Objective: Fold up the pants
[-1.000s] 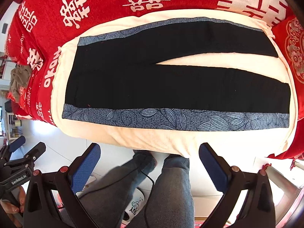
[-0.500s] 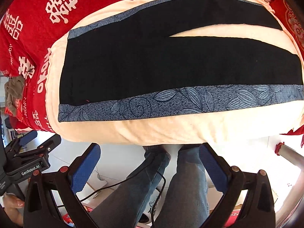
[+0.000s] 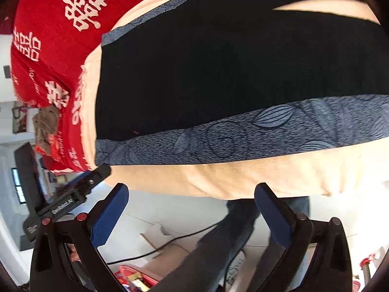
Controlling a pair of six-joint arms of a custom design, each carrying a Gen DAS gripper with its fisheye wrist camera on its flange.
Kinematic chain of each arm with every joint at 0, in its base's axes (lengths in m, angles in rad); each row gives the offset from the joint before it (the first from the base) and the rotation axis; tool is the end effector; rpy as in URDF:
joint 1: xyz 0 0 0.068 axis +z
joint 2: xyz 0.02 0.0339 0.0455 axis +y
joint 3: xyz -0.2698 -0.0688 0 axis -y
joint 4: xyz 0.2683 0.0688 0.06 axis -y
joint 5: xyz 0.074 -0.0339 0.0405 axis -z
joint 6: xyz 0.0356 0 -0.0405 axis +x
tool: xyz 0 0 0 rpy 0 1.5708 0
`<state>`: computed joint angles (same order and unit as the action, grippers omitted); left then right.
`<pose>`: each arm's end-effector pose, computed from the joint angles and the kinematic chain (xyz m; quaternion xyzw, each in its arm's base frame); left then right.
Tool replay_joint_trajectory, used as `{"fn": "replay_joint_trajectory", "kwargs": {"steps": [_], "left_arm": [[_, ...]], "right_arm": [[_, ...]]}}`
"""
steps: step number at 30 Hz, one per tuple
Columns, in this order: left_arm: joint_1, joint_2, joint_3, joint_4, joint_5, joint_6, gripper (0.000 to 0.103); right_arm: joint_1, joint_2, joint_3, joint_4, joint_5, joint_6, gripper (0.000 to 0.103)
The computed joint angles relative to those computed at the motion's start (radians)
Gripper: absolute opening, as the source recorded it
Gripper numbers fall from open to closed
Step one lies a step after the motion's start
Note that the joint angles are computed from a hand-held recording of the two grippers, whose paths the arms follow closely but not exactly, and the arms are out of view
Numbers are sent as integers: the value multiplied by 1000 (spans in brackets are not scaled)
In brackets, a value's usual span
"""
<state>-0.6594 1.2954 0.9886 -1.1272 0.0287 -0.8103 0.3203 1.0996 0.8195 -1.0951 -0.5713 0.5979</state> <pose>0.1855 -0.1451 0.2407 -0.0742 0.9948 -0.0564 0.0411 0.1763 0.0788 0.2354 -0.1049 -0.9495 -0.2929 0.0403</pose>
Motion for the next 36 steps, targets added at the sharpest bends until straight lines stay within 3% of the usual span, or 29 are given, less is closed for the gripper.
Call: {"fn": "replay_joint_trajectory", "kwargs": {"steps": [2,5,6,10,15,17,18,23,27,28,30,32,35,36], "left_arm": [[43,-82,-105,97,50,-28,103],[81,-151,-211,194,89,-40,103],[87,-161,-233,216,95,-40,103],[100,-179,-297,284,117,-40,103],[130,-172,-345,346,153,-15,103],[151,-171,-357,370,179,-12,103],[165,-170,-362,386,203,-16,103],[226,-195,-377,487,285,-90,103],[262,-155,-365,555,265,-133,101],[268,-134,-357,557,254,-129,95],[284,-75,-347,558,264,-104,73],[296,-54,-353,564,272,-80,59],[303,-60,-352,540,275,-30,51],[305,-57,-352,535,280,-18,51]], "right_arm": [[-16,-37,-101,128,-91,44,99],[-5,-40,-238,310,-174,118,66],[-3,-35,-289,386,-202,156,62],[22,-16,-455,725,-258,339,62],[70,102,-543,1124,-242,557,61],[76,112,-531,1194,-236,603,39],[76,104,-512,1194,-238,605,24],[50,17,-410,1042,-265,538,21],[27,11,-366,939,-293,452,21],[31,30,-351,904,-293,413,22],[25,40,-350,854,-300,368,24],[-2,37,-349,782,-302,311,24],[-96,-18,-384,672,-314,240,31],[-141,-35,-396,628,-321,207,39]]}}
